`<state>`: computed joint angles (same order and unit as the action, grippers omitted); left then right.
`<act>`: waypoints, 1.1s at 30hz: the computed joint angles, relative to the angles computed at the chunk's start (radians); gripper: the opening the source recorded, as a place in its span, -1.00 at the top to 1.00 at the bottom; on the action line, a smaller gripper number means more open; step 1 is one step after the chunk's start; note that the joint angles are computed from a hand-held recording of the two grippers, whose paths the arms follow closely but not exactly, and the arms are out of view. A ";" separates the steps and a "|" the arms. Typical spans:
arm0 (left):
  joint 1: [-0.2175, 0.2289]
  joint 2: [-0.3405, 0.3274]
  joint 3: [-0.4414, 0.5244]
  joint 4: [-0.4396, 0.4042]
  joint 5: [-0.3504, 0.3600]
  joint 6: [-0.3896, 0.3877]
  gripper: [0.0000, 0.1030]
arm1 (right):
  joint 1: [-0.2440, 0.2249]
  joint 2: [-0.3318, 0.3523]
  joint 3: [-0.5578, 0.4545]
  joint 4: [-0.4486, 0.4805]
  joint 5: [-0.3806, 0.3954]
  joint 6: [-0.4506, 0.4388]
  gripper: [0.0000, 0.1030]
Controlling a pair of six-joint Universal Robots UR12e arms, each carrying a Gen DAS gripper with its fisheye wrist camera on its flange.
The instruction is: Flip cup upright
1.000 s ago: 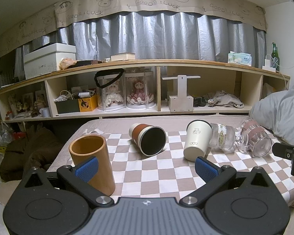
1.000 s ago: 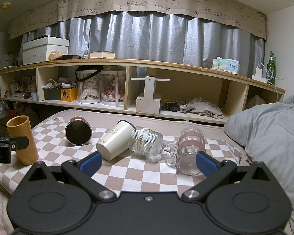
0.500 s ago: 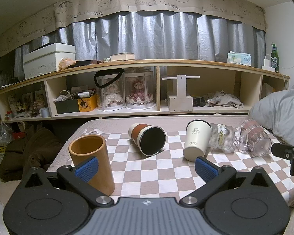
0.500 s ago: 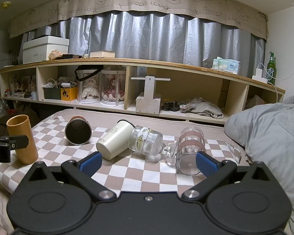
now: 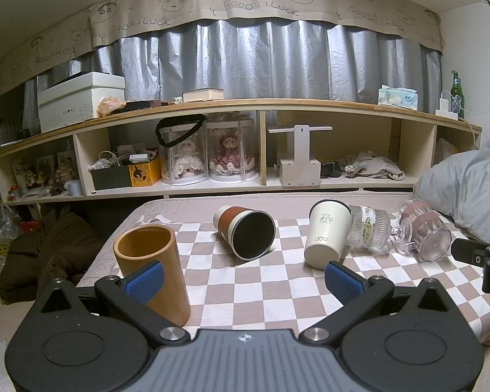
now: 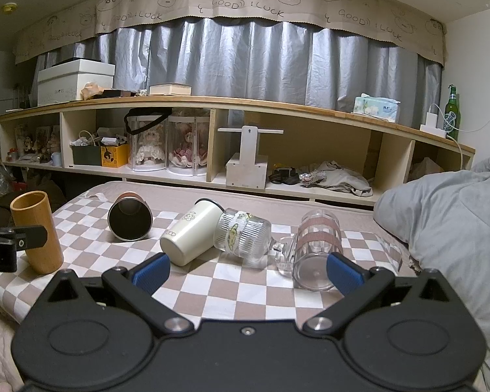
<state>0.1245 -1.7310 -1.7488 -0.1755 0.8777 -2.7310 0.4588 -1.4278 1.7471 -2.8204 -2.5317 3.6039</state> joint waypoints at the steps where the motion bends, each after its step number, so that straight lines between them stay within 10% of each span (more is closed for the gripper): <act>1: 0.000 0.000 0.000 0.001 0.000 0.000 -1.00 | 0.000 0.000 0.000 0.001 0.000 0.001 -1.00; 33: -0.066 -0.037 0.067 0.007 0.047 -0.090 -1.00 | -0.005 -0.004 0.002 0.007 0.003 0.034 -1.00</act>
<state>0.0584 -1.7680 -1.6817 -0.1687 0.9252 -2.8210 0.4539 -1.4319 1.7492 -2.8136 -2.5282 3.6374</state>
